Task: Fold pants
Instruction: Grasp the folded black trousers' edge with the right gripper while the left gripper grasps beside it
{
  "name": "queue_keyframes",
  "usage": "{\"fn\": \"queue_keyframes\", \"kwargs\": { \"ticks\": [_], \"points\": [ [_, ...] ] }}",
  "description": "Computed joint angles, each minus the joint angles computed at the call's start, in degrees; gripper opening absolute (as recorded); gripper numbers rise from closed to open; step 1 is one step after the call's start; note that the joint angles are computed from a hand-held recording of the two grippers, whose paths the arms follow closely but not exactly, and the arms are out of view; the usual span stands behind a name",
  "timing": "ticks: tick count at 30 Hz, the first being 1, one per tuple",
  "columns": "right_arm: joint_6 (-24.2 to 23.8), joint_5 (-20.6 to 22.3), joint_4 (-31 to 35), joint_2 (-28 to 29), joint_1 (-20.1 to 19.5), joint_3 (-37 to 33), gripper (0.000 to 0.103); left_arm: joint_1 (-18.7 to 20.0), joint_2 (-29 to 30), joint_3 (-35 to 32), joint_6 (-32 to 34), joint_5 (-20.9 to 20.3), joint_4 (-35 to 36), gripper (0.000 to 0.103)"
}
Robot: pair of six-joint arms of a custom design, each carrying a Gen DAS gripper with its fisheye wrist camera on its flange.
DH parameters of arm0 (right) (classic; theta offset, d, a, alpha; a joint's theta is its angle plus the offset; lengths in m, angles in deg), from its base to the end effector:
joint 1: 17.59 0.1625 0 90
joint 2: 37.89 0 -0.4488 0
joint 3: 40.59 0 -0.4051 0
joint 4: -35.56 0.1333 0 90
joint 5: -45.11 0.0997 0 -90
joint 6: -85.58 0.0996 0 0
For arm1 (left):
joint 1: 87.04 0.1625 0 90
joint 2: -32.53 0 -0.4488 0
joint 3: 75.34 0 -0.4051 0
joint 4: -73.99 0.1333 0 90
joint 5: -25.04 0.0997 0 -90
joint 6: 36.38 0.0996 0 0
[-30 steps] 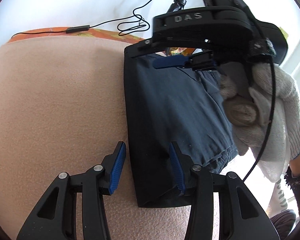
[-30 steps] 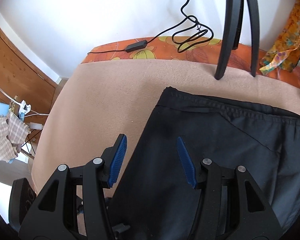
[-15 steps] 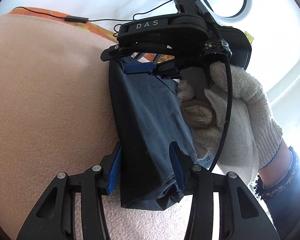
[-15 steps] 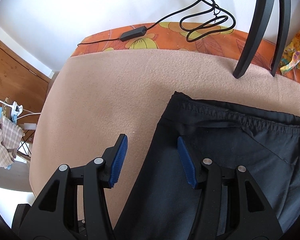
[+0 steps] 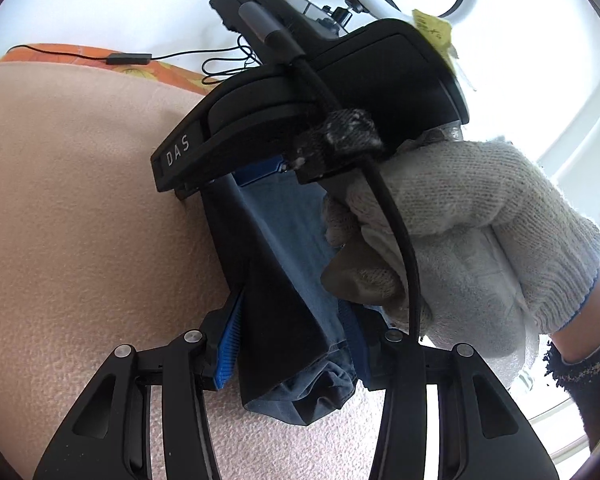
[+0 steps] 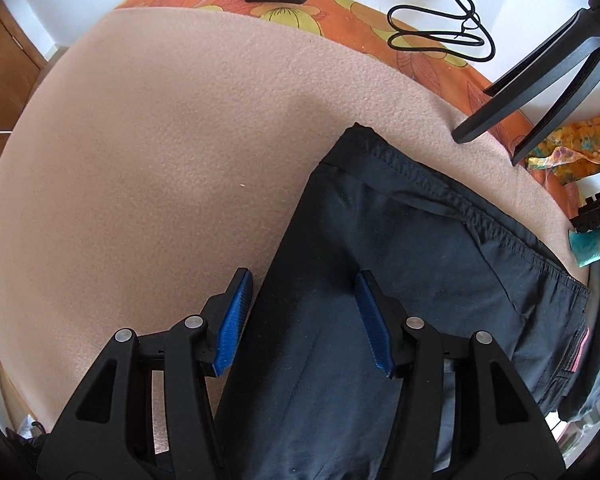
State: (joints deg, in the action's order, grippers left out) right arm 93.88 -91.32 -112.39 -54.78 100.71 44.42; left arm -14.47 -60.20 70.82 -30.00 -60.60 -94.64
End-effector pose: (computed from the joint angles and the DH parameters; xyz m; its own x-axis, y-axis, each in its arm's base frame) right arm 0.3698 -0.5578 -0.1682 -0.6079 -0.3097 0.7312 -0.3829 0.9210 0.0718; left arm 0.0288 -0.3785 0.2380 -0.9249 0.3621 -0.1157 0.3761 0.8282 -0.4155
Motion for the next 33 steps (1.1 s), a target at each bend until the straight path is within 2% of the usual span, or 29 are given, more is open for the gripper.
{"fn": "queue_keyframes", "kwargs": {
  "ticks": [1,3,4,6,7,9,10,11,13,14,20,21,24,27,29,33],
  "points": [
    [-0.55,0.11,-1.39,-0.14,-0.06,0.51,0.054,-0.45,0.00,0.04,-0.50,1.38,0.52,0.046],
    [-1.05,-0.09,-2.89,-0.53,-0.21,1.35,0.038,-0.87,0.39,-0.12,-2.35,3.70,2.01,0.049],
    [-1.23,0.33,-3.78,-1.10,-0.35,2.19,0.034,-0.81,0.83,-0.32,-3.32,4.58,2.66,0.051],
    [-1.99,2.13,-6.37,-2.52,-0.81,4.33,0.020,-0.44,1.55,-0.03,-3.57,4.26,0.97,0.054],
    [-2.41,3.03,-8.00,-3.21,-1.00,5.42,0.017,-0.48,1.85,-0.17,-3.63,4.01,1.17,0.054],
    [-3.19,4.94,-11.87,-4.52,-1.42,7.61,0.011,0.33,2.71,-0.69,-3.28,0.99,1.11,0.051],
    [-3.43,6.06,-13.99,-5.42,-1.72,9.06,0.010,0.29,2.96,-0.60,-2.93,0.23,0.90,0.048],
    [-3.65,7.28,-16.19,-6.22,-1.97,10.39,0.009,-0.14,3.10,-0.26,-2.13,-0.06,0.33,0.038],
    [-4.12,9.44,-19.80,-7.68,-2.11,12.71,0.008,-1.80,3.21,0.78,-0.02,0.64,-1.50,0.032],
    [-4.28,10.48,-21.52,-8.49,-2.20,13.93,0.007,-2.42,3.24,1.19,0.82,0.60,-2.36,0.025],
    [-4.57,15.19,-29.83,-13.75,-2.37,21.01,0.006,-5.57,2.76,1.62,0.40,0.12,-2.51,0.022],
    [-4.40,15.62,-30.61,-13.69,-2.10,20.86,0.006,-6.44,1.98,1.55,0.13,0.45,-1.10,0.024],
    [-5.23,17.98,-34.63,-16.33,-2.61,24.22,0.006,-9.97,-2.45,2.06,-1.74,1.86,5.48,0.041],
    [-5.86,20.42,-37.97,-20.12,-3.30,28.53,0.006,-13.11,-8.31,3.16,0.84,1.71,10.45,0.044],
    [-6.33,20.73,-39.48,-22.52,-3.82,30.94,0.006,-16.09,-12.28,4.17,2.56,2.36,12.83,0.053],
    [-6.80,21.01,-42.67,-27.08,-5.38,34.96,0.006,-20.06,-18.39,5.92,4.52,4.75,14.79,0.058]
  ]
}}
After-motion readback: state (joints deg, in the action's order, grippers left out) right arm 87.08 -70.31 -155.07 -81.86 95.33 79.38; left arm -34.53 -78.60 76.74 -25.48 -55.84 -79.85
